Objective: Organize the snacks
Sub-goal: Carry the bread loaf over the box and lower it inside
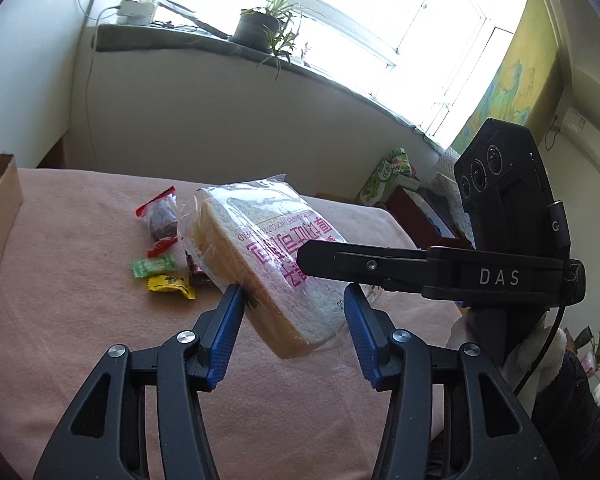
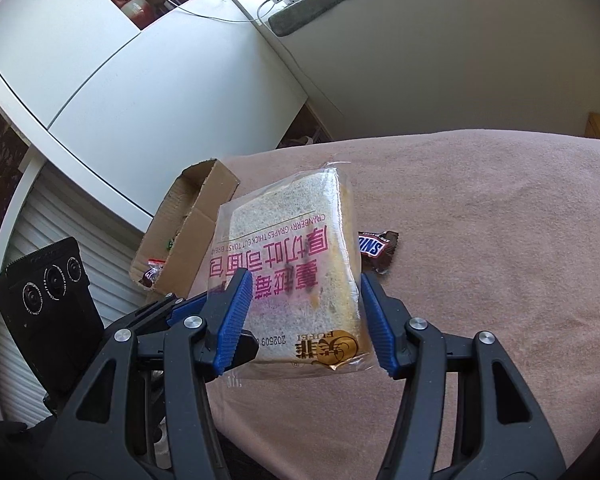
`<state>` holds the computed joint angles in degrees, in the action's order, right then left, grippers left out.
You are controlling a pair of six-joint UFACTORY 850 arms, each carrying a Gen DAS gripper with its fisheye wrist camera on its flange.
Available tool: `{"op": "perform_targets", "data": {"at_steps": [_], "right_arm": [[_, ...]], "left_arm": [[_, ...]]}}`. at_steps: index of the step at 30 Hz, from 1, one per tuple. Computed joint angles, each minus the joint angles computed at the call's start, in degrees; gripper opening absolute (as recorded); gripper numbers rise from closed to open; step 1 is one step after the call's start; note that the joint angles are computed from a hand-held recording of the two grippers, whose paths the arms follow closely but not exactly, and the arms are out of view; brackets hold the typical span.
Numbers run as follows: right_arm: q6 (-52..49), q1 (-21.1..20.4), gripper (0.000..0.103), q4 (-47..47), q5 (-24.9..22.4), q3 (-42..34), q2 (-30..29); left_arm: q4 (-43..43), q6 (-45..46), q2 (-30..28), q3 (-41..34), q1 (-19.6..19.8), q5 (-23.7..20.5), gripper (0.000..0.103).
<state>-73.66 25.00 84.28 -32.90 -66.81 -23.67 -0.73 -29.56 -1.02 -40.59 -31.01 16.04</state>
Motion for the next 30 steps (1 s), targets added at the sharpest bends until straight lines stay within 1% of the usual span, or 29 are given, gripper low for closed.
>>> {"op": "perform_targets", "data": {"at_steps": [4, 9, 17, 22, 27, 30], "right_arm": [[1.5, 2.6, 0.058, -0.9, 0.7, -1.4, -0.5], [3.7, 5.8, 0.058, -2.8, 1.6, -4.1, -1.9], [7.9, 11.3, 0.058, -6.4, 2.5, -10.9, -5.7], [11.2, 14.4, 0.058, -9.6, 2.8, -16.3, -9.0], [15.2, 16.9, 0.058, -13.6, 2.5, -22.1, -13.1], [17.5, 18.3, 0.058, -16.1, 2.2, -25.3, -15.5]], "left_arm": [[-3.5, 2.9, 3.1, 2.6, 1.0, 0.3, 0.05], [-5.6, 4.8, 7.4, 6.5, 3.1, 0.7, 0.05], [-6.5, 6.7, 14.7, 12.0, 8.4, -0.2, 0.05], [-4.1, 5.5, 18.7, 14.9, 12.5, -1.1, 0.05], [5.2, -2.8, 20.7, 16.8, 18.0, -1.5, 0.05], [8.7, -5.9, 21.7, 18.0, 20.4, -1.7, 0.05]]}}
